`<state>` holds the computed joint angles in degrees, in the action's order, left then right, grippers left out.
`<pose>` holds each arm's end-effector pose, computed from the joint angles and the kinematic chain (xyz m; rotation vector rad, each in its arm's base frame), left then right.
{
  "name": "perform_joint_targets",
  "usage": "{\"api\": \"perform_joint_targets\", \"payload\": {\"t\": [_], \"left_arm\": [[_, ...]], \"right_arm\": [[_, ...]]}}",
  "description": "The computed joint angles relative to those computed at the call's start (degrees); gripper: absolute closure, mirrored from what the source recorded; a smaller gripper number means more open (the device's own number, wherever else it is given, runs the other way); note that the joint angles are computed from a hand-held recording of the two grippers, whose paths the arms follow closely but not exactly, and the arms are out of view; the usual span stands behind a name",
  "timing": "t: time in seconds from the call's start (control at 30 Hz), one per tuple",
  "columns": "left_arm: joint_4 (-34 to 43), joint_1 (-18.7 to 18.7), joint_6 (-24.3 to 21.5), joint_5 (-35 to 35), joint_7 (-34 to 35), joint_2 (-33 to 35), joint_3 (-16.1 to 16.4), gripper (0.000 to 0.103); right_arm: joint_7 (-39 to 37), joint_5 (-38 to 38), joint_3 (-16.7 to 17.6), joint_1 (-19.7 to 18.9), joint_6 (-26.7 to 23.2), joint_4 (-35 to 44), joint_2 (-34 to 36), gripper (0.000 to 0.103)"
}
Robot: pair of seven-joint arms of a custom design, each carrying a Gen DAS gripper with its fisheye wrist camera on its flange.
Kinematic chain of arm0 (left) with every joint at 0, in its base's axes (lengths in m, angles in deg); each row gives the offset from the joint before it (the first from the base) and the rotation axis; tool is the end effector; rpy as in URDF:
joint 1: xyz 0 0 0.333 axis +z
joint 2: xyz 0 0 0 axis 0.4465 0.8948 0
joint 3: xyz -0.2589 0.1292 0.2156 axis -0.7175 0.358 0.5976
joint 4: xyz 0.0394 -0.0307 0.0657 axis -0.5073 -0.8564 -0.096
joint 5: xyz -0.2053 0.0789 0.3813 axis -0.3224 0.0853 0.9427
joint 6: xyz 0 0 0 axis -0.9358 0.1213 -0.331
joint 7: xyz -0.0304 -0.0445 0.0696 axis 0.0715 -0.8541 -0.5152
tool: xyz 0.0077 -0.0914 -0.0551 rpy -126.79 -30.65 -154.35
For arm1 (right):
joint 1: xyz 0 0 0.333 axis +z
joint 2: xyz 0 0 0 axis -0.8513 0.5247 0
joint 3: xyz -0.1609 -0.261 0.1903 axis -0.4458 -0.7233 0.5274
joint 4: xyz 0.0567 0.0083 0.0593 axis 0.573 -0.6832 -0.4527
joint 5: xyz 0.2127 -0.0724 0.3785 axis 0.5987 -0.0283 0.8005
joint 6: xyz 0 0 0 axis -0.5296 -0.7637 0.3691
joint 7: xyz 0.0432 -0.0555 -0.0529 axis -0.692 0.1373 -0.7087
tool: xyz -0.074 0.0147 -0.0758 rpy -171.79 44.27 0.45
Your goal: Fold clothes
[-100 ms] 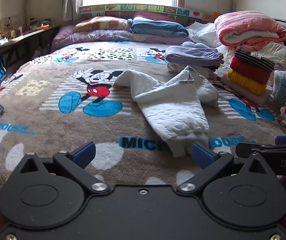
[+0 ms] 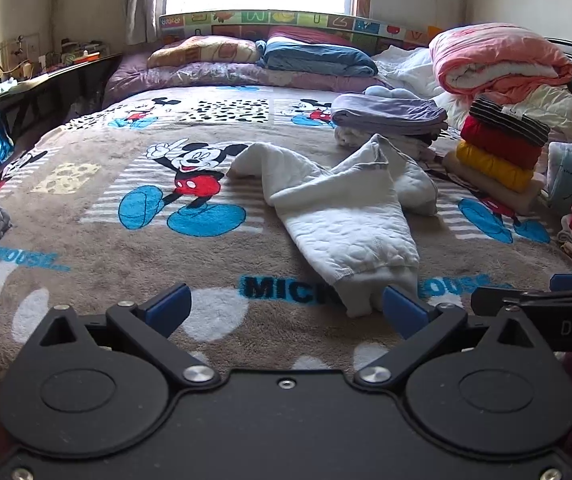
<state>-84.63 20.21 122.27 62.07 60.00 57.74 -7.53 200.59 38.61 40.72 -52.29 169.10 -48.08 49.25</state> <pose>0.6155 -0.2219 0.5246 -1.4602 1.9679 -1.0496 0.5452 0.1800 0.5249 -1.4579 1.9269 -0.7721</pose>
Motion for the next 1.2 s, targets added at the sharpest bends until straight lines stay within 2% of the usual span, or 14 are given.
{"api": "perform_joint_targets", "payload": {"t": [0.07,0.27,0.37,0.47,1.2], "left_arm": [[0.4,0.7,-0.1,-2.1,1.7,0.3,-0.8,0.000],[-0.9,-1.8,2.0,8.1,-6.8,-0.1,2.8,0.000],[-0.8,-1.8,1.9,11.1,-9.3,0.0,3.0,0.000],[-0.8,-0.7,1.8,9.9,-8.2,0.1,1.8,0.000],[-0.4,0.2,0.9,7.5,-6.5,0.6,0.7,0.000]], "right_arm": [[0.0,0.5,-0.2,0.0,1.1,-0.2,0.0,0.000],[-0.2,0.2,-0.1,-0.5,1.8,-0.6,0.0,0.000],[0.1,0.1,0.2,-0.5,1.5,-0.5,0.1,0.000],[0.0,0.3,0.1,-0.3,1.4,-0.3,0.5,0.000],[-0.7,1.1,-0.6,0.5,1.5,-0.2,1.0,0.000]]}}
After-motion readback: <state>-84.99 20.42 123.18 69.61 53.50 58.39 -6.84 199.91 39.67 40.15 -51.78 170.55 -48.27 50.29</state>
